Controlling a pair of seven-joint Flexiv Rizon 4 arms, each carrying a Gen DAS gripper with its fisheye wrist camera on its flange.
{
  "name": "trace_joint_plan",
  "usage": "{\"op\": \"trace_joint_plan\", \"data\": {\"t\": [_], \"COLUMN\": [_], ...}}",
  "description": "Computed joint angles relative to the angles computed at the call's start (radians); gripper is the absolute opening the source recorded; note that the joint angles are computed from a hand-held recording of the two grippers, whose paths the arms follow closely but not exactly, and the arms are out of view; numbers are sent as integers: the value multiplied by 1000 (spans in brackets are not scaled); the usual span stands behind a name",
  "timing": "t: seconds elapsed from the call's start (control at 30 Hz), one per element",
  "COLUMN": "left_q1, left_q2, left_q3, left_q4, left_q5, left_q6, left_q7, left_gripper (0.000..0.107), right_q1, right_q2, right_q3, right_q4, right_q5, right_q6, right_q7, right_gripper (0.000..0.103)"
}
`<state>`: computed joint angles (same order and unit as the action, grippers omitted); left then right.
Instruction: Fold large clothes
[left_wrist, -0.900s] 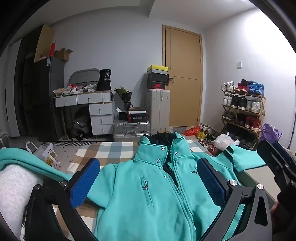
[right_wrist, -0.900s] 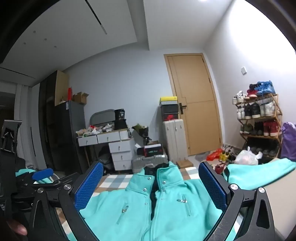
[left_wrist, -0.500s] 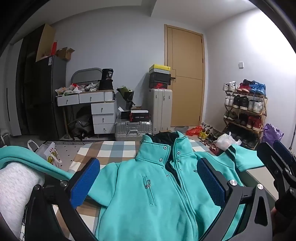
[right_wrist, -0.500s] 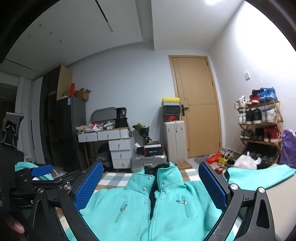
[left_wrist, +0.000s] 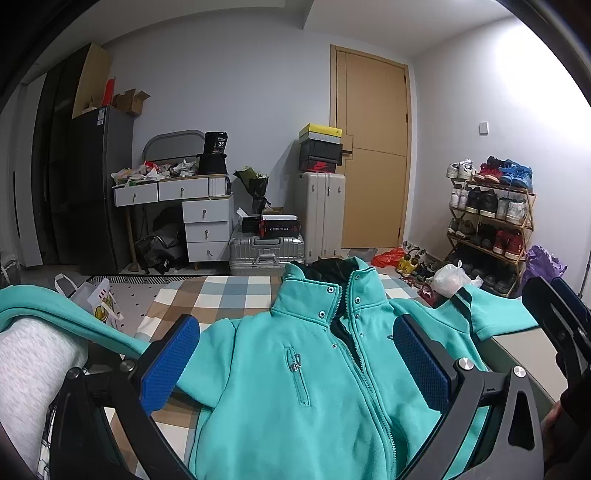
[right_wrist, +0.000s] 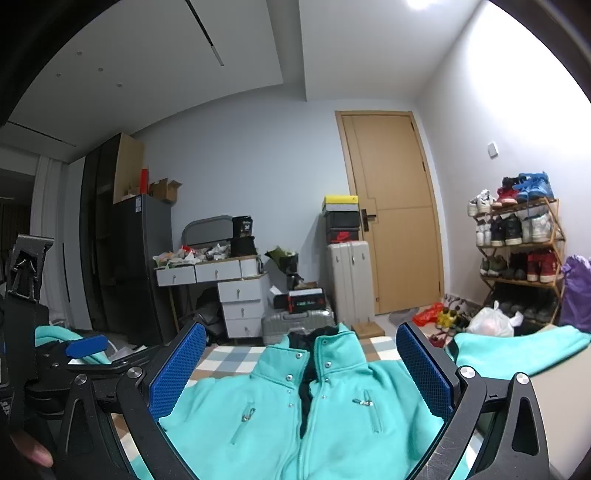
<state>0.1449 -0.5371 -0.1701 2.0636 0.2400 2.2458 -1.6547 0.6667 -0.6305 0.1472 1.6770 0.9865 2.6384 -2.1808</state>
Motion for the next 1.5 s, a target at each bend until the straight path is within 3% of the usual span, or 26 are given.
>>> {"op": "trace_joint_plan", "data": {"t": [1.5], "left_q1": [0], "left_q2": [0], "left_q3": [6], "left_q4": [1], "left_q5": [0], "left_q6": [5], "left_q7": [2], "left_gripper": [102], "right_q1": [0], "right_q2": [3], "right_q3": [3], "right_q4": [12], "right_q5": [1], "right_q6": [7], "right_q7": [19], "right_gripper": [103]}}
